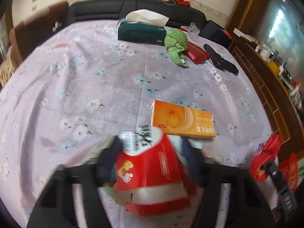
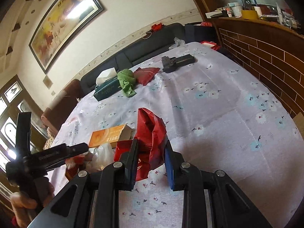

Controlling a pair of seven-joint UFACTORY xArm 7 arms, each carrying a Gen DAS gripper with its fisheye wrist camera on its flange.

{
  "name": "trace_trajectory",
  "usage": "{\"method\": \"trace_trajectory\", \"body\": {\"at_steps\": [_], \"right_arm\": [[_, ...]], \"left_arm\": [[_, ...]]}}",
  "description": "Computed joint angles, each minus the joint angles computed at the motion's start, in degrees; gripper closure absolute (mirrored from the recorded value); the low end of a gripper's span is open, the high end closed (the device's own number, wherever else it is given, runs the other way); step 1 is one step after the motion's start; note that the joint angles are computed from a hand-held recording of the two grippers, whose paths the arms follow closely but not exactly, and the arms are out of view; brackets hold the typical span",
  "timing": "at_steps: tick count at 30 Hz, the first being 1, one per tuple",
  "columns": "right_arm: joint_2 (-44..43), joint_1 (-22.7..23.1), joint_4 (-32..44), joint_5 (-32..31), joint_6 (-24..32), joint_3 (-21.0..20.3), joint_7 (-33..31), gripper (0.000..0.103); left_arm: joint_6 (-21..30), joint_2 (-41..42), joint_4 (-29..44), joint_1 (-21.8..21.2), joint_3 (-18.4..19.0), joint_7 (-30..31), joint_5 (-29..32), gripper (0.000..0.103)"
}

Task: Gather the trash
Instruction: 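Grasp the red-white paper carton with the left gripper while the right grasps the red plastic bag, then lift the red-white carton with the left gripper while the right lifts the red bag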

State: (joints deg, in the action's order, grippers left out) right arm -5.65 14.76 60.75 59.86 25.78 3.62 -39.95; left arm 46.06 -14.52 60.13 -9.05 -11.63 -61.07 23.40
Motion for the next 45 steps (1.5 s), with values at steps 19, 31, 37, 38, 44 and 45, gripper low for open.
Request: {"method": "trace_trajectory", "body": {"at_steps": [19, 31, 37, 38, 44, 45], "right_arm": [[0.4, 1.2, 0.0, -2.2, -2.1, 0.6, -2.0, 0.077], [0.3, 0.8, 0.1, -1.7, -0.7, 0.8, -2.7, 0.077], [-1.2, 2.2, -1.7, -1.9, -4.7, 1.2, -5.2, 0.077], [-1.3, 2.5, -1.8, -2.2, -4.8, 1.1, -5.3, 0.077], [-1.2, 3.3, -2.0, -4.1, -5.3, 0.8, -4.7, 0.077], [-1.2, 3.3, -2.0, -4.4, -5.3, 0.8, -4.5, 0.077]], "left_arm": [[-9.8, -8.5, -11.8, 3.7, -1.4, 1.9, 1.1, 0.049], [-10.9, -11.4, -13.7, 7.5, -4.4, -5.1, 8.1, 0.072], [-12.6, -11.8, -12.7, 8.9, -8.3, -6.3, 13.4, 0.072], [-12.3, -11.5, -12.2, 9.0, -9.1, -6.3, 14.6, 0.072], [-11.5, -9.5, -10.4, 7.2, -9.7, -5.7, 17.2, 0.072], [-11.6, -9.3, -10.3, 6.9, -9.4, -5.6, 17.2, 0.072]]}}
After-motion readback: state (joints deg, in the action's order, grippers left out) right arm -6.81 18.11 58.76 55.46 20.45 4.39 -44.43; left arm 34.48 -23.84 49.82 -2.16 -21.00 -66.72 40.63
